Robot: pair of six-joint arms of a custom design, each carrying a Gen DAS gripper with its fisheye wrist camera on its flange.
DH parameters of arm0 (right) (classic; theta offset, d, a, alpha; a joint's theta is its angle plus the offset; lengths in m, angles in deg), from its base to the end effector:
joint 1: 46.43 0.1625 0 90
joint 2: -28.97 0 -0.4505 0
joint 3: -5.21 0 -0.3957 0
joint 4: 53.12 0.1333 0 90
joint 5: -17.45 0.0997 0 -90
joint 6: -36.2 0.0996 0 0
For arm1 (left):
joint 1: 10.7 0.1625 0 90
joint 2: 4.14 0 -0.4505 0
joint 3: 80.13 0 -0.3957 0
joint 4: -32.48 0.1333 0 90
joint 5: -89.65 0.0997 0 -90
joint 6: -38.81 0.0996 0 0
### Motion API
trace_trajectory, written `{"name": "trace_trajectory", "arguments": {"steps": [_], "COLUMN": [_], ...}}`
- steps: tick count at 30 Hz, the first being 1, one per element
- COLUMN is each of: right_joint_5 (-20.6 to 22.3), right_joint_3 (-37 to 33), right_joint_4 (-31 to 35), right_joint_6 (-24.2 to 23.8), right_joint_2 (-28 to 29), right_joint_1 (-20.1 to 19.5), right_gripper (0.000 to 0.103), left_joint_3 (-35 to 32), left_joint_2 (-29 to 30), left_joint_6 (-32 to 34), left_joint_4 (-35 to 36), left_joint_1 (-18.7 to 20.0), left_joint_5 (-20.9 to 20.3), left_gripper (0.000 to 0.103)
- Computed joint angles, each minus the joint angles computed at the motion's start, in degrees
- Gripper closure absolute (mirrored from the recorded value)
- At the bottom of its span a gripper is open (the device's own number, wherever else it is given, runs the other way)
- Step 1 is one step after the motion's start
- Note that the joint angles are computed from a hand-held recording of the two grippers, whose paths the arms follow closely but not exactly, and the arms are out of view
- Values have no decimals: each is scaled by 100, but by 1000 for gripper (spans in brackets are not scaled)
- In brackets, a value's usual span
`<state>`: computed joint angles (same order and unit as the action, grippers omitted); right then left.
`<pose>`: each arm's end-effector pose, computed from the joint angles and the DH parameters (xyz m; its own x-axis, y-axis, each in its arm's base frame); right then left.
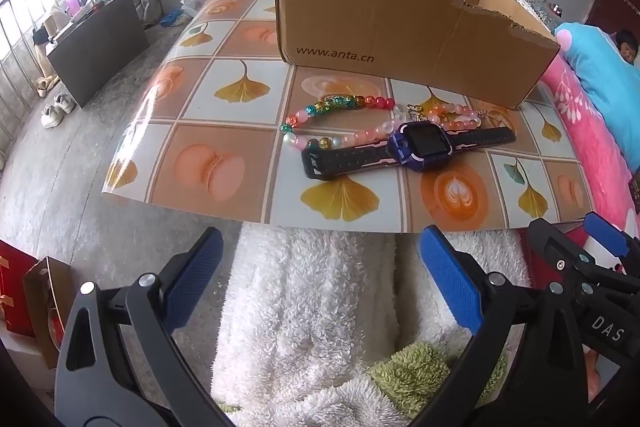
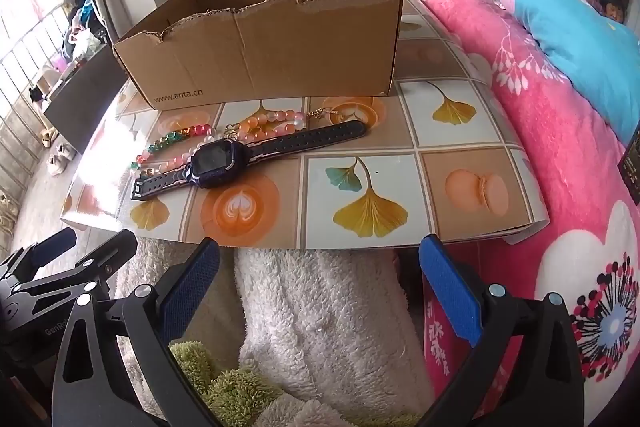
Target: Organize jewelry
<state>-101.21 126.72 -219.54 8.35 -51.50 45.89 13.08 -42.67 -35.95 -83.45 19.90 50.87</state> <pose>0.1059 -0.5011 0.3334 -0.7697 -0.1667 0.6162 -0.4440 0.8333 -0.3293 -0.4423 -0.5066 0.0176 -0.7271 -0.2387 -0.6437 0.2021 0.8216 -0.5330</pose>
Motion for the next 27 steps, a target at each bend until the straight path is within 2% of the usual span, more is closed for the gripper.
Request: {"name": "trace_trajectory", "arguments": {"steps": [27], "right_joint_5": [-19], "right_joint_3": [35], "right_joint_4": [-60], "right_joint_6": [-15], "right_joint_2": [-12], "right_joint_1": [17], "right_gripper": [5], "left_joint_3": [18], "left_joint_2": [-48], "left_joint_6": [-16], "left_joint_4": [51], "left_joint_1": [-15], "left_joint_5": [-5], "left_gripper": [7]}}
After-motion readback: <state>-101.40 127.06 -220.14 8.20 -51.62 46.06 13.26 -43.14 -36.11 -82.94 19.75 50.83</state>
